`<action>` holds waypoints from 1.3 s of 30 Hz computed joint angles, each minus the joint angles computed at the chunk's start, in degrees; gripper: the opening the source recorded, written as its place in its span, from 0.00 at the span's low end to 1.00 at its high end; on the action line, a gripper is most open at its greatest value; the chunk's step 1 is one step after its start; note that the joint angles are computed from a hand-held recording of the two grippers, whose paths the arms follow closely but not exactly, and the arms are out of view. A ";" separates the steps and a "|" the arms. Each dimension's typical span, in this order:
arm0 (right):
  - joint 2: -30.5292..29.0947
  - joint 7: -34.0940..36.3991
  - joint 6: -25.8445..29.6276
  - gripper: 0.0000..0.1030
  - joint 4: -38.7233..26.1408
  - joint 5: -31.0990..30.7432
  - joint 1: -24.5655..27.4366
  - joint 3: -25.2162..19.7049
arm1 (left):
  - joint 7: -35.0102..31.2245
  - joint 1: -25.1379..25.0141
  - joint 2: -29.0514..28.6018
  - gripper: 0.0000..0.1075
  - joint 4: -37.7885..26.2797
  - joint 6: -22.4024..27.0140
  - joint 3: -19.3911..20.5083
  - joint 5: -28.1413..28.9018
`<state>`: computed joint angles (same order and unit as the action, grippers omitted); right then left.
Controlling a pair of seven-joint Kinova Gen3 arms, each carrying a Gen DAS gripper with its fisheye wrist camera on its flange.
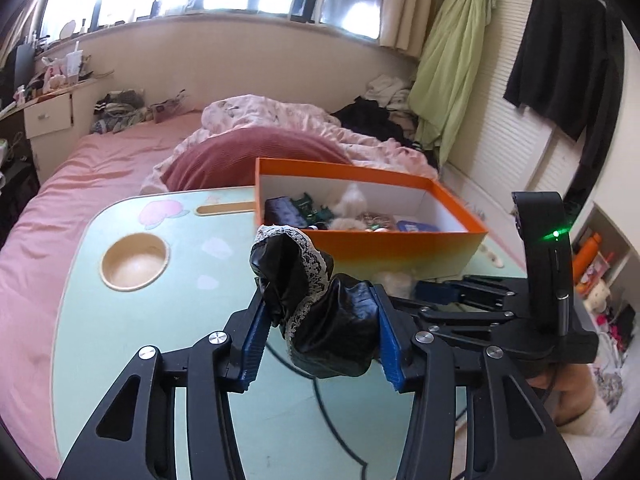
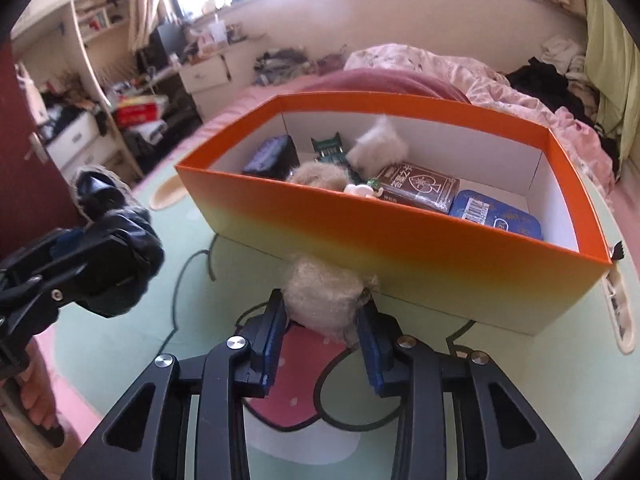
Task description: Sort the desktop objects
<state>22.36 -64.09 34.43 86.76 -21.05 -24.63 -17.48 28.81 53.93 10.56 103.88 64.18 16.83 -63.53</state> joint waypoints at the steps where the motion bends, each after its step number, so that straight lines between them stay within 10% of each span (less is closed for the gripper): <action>1: -0.52 2.33 -1.08 0.32 1.25 -2.17 2.65 -2.04 | 0.16 0.07 -0.06 0.46 -0.05 -0.25 -0.05 -0.27; 9: -6.95 20.70 -10.43 0.32 9.16 -19.68 21.18 -16.12 | -4.73 -0.82 0.16 0.46 -4.06 -1.43 -0.63 -2.80; 15: -2.39 15.65 -5.98 0.34 -1.60 -18.16 9.65 -2.81 | -13.50 -4.03 3.57 0.46 -12.40 -5.17 -5.83 -2.97; 18: 0.75 9.40 -3.92 0.64 -5.16 -12.97 4.61 2.69 | -16.06 -9.46 6.07 0.57 -15.13 -7.01 -5.16 2.94; 36: -2.16 15.42 -16.85 0.68 5.89 -13.85 14.84 -10.95 | -5.24 1.68 6.77 0.62 -9.39 2.29 -10.30 0.84; 39: -6.17 17.81 -22.63 0.86 11.67 -16.61 17.84 -14.52 | -1.13 4.18 6.27 0.69 -8.24 5.32 -8.48 -3.91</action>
